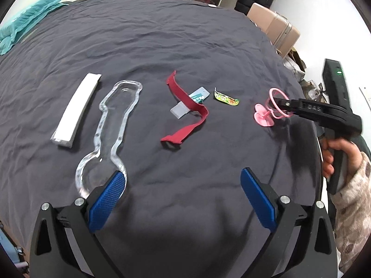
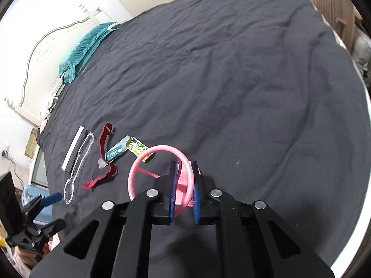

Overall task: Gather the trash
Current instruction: 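Grasp the pink stand with the right tool, then grasp the red strap with the left tool while the right tool holds the pink stand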

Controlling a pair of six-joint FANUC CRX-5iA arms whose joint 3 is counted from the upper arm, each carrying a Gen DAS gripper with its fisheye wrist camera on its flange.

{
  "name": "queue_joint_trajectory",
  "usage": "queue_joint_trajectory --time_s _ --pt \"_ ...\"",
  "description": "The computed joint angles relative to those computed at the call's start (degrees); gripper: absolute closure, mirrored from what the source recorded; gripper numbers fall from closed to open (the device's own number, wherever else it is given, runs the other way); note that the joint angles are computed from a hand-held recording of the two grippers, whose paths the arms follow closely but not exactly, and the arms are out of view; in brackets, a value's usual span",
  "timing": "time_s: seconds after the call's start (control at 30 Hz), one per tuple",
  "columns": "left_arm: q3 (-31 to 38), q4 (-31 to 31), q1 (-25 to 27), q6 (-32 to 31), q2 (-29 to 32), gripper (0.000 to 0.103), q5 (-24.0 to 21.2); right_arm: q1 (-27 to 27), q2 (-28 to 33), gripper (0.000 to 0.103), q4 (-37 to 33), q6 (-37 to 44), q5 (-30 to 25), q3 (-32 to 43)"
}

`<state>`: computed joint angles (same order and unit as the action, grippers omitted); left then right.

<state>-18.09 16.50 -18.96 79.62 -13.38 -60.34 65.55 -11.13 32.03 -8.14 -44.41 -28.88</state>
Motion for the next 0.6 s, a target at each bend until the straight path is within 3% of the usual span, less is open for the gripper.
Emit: queue_joint_trajectory --time_s 0.2,0.43,0.5,0.57,0.6 --pt "2.6 -1.8 -1.2 -0.9 4.0 0.005 2.5 3.8 -3.5 0.094 5.7 -7.8 -0.7 -3.0" --pt "8.2 -8.6 -5.7 -5.7 10.0 0.005 4.0 6.6 -4.2 0.094 4.5 -4.8 -4.2 -1.3" --pt "11.2 -14.8 -8.4 -4.4 11.9 0.012 3.3 7.1 -4.8 0.094 5.4 -5.7 -4.6 -1.8" --pt "14.3 -19.6 -10.9 -3.9 14.6 0.031 0.7 7.3 -5.3 0.094 6.5 -7.7 -4.2 -2.5" --pt "14.8 -20.0 -11.2 -3.7 15.2 0.032 0.2 7.4 -5.5 0.094 6.9 -8.2 -4.1 -2.9"
